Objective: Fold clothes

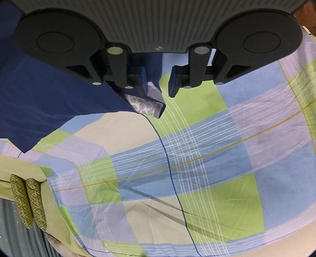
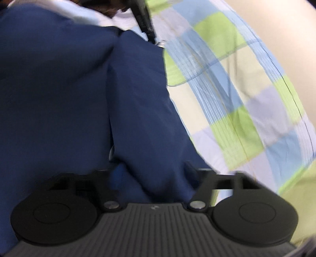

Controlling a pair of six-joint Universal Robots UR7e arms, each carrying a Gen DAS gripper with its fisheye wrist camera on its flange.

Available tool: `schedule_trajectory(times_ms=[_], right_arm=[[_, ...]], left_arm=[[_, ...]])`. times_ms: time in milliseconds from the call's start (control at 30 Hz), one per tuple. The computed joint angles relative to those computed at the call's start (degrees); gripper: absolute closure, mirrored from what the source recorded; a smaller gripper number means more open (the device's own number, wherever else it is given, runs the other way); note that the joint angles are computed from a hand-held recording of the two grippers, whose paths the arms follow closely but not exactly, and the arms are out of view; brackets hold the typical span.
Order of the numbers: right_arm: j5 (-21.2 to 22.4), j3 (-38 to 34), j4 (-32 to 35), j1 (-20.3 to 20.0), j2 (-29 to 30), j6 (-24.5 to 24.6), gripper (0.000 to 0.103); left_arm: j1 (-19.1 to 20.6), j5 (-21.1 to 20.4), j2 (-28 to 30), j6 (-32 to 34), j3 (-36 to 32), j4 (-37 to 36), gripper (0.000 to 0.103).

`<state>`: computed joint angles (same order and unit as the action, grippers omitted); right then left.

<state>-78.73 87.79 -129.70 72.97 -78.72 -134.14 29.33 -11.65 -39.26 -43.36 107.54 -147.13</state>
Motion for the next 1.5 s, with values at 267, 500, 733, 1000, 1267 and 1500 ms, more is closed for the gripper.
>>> schedule_trajectory(times_ms=[267, 500, 733, 1000, 1267, 1500], right_arm=[[2.8, -23.5, -6.4, 8.4, 20.2, 28.7, 0.099], [-3.4, -40.7, -12.1, 10.3, 33.6, 52.6, 0.069], [-3.7, -29.0, -12.1, 5.6, 25.1, 42.2, 0.061], [-9.0, -29.5, -3.3, 3.3, 21.0, 47.1, 0.048], [-5.5, -32.4, 5.2, 2.7, 19.3, 50.1, 0.048], [-14.3, -37.8, 6.8, 5.4, 25.4, 58.6, 0.052]], left_arm=[[3.3, 2.7, 4.0, 21.9, -1.9, -25.6, 0.060], [4.6, 0.6, 5.4, 28.6, -1.5, -33.4, 0.050], [4.6, -3.6, 6.2, 34.2, -3.2, -34.3, 0.048], [6.0, -5.5, 5.8, 23.3, -7.5, -13.1, 0.041], [3.9, -3.2, -4.1, -2.4, -1.8, 10.0, 0.041], [3.1, -6.5, -5.9, 1.8, 2.7, 1.8, 0.041]])
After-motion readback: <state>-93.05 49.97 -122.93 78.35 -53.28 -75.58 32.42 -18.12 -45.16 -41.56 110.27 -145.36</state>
